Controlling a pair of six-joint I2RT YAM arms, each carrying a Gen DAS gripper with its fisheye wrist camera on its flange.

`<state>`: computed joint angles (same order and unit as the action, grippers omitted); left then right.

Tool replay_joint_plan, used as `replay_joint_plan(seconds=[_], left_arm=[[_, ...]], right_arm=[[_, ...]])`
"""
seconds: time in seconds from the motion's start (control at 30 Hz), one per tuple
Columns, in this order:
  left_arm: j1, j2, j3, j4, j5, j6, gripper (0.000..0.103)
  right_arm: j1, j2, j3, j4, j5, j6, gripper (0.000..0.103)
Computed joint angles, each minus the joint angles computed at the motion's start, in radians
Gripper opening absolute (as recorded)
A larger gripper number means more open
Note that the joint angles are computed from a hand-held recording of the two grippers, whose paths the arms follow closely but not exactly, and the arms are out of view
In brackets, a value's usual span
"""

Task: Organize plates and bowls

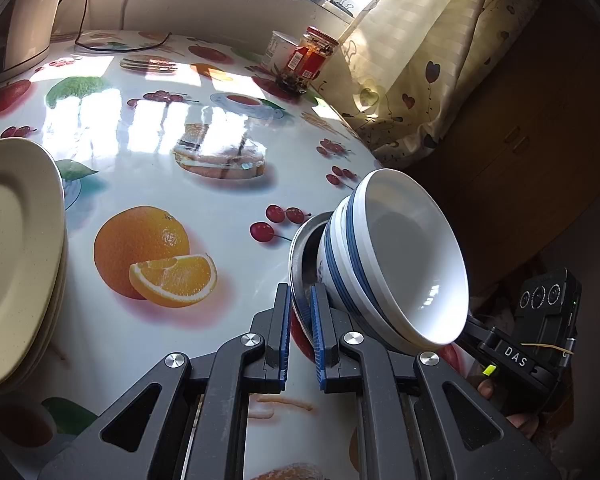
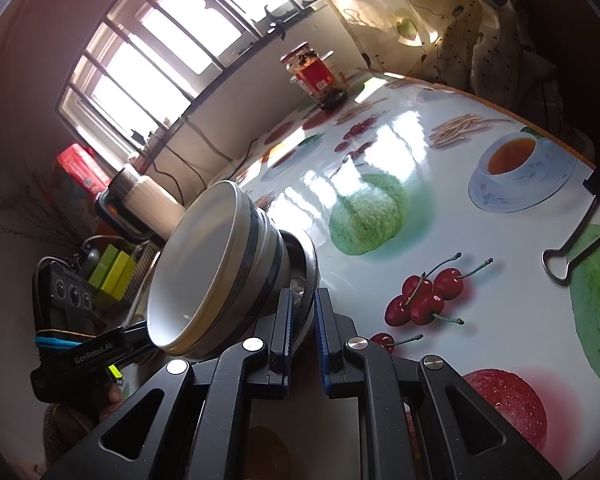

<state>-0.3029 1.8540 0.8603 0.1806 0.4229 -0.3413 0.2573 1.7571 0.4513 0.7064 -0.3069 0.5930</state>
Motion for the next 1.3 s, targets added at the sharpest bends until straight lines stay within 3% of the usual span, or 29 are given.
replay_joint_plan(seconds=[1.3], left_arm=[[0.010, 0.001, 0.002, -0.003, 0.005, 0.002, 0.010]], right_arm=[[-0.009, 0.016, 0.002, 0.020, -0.020, 0.016, 0.011]])
